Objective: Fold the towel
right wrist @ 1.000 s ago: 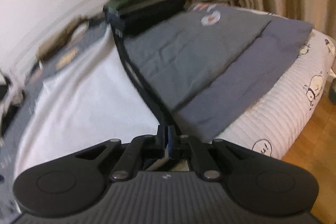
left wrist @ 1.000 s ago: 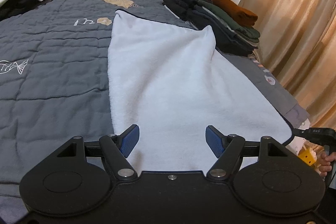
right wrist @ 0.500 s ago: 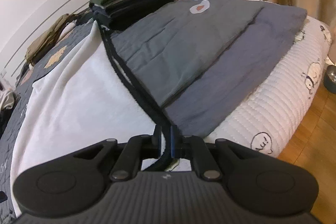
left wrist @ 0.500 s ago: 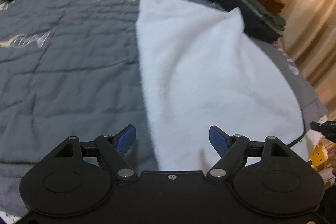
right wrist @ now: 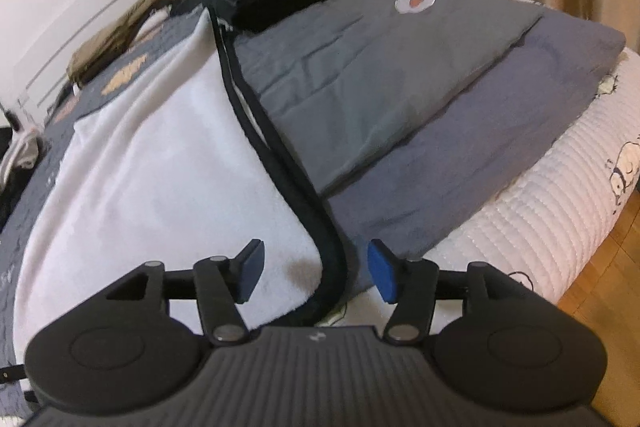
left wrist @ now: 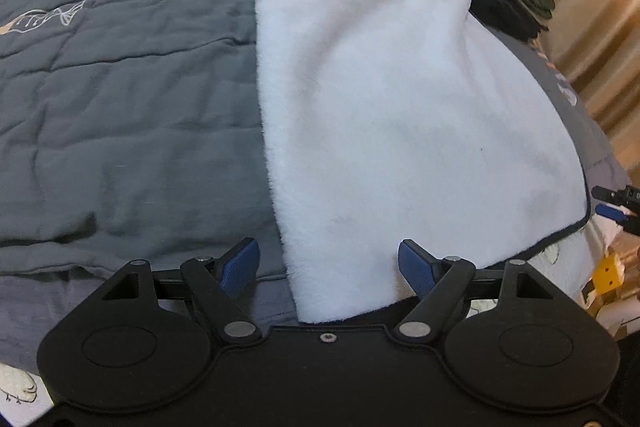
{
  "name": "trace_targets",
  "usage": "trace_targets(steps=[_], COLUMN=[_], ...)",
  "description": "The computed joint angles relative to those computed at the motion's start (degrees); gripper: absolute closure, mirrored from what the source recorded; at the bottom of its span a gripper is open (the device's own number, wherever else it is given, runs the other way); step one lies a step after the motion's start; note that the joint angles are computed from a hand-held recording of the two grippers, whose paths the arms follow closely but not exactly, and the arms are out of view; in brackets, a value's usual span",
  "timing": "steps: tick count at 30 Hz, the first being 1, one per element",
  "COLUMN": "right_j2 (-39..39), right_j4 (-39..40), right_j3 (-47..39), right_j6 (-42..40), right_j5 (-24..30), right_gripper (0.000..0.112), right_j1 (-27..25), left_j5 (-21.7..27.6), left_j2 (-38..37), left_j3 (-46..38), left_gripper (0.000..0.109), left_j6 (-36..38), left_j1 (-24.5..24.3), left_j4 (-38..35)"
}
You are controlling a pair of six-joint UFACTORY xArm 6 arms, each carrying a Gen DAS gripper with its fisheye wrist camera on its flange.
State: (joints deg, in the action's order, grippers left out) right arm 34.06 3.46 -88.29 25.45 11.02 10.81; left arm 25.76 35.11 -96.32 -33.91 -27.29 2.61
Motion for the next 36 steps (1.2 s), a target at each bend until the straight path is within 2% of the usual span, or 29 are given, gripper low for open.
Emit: trace_targets(steps=[5, 9, 11, 13, 14, 15, 16, 18, 19, 20, 23, 26, 28, 30, 31, 34, 36], right_j2=[3.36, 5.21, 4.99, 4.63, 4.7, 4.89, 5.09, 5.58, 5.75, 5.75, 5.3, 4.83, 4.41, 3.93, 3.75, 3.23, 2.96], right_j4=[4.56, 2.37, 4.37, 7.66, 8.3, 8.87, 9.83, 12.55, 14.27, 16.27, 23.59, 28.01, 33.95, 41.46, 44.06, 48.5, 54.63], right_j3=[-5.58, -8.88, -8.09, -7.21, -7.37, -7.66, -7.86, -8.42, -8.71, -8.71, -8.26, -8.1, -7.94, -7.91, -7.94, -7.96, -8.3], right_j6=[-8.93, -8.36, -9.2, -11.16, -11.05, -10.81, -10.89, -11.98, -12.73, -13.46, -16.98, -19.72, -23.65, -28.71, -30.39, -33.19, -37.37], right_j5=[5.24, 8.65, 7.05, 5.55, 5.87, 6.27, 6.42, 6.92, 7.23, 7.16, 6.44, 5.87, 5.21, 4.71, 4.46, 3.45, 3.02], right_gripper=[0.054, 0.054, 0.054, 0.054, 0.055, 0.058, 0.058, 0.063, 0.064, 0.07, 0.096, 0.099, 0.099, 0.1, 0.1, 0.101, 0.101], right_j1=[0.45, 0.62, 0.83, 1.03, 1.01, 0.96, 0.91, 0.75, 0.63, 0.56, 0.73, 1.38, 1.91, 2.46, 2.69, 3.31, 3.61], left_j5=[0.36, -1.49, -2.13, -2.68, -3.03, -2.99, -2.88, -2.79, -2.77, -2.57, -1.66, -0.77, -0.4, -1.15, -1.53, -2.7, -4.09], left_j2=[1.44, 0.86, 0.69, 0.53, 0.4, 0.46, 0.63, 0.81, 0.92, 1.12, 2.02, 3.31, 4.01, 3.73, 3.46, 1.79, 0.39], left_j3=[-1.28, -0.14, 0.03, 0.31, 0.6, 0.57, 0.4, 0.23, 0.11, -0.18, -1.59, -3.48, -4.42, -3.98, -3.63, -1.82, -0.4], left_gripper=[0.031, 0.033, 0.047, 0.054, 0.064, 0.068, 0.073, 0.073, 0.073, 0.072, 0.07, 0.065, 0.066, 0.087, 0.092, 0.095, 0.096], left_j6=[-1.2, -0.18, 2.28, 4.87, 5.53, 6.08, 6.29, 6.43, 6.19, 5.73, 5.54, 6.82, 7.43, 8.94, 10.22, 14.26, 17.23], left_j1=[0.24, 0.26, 0.11, -0.06, -0.14, -0.17, -0.12, -0.03, 0.01, 0.03, -0.1, -0.21, -0.18, 0.04, 0.18, 0.58, 0.61], left_j4=[-0.06, -1.81, -4.16, -6.81, -7.48, -8.14, -8.75, -9.81, -10.08, -10.03, -9.42, -10.43, -10.83, -13.49, -15.73, -23.1, -26.55])
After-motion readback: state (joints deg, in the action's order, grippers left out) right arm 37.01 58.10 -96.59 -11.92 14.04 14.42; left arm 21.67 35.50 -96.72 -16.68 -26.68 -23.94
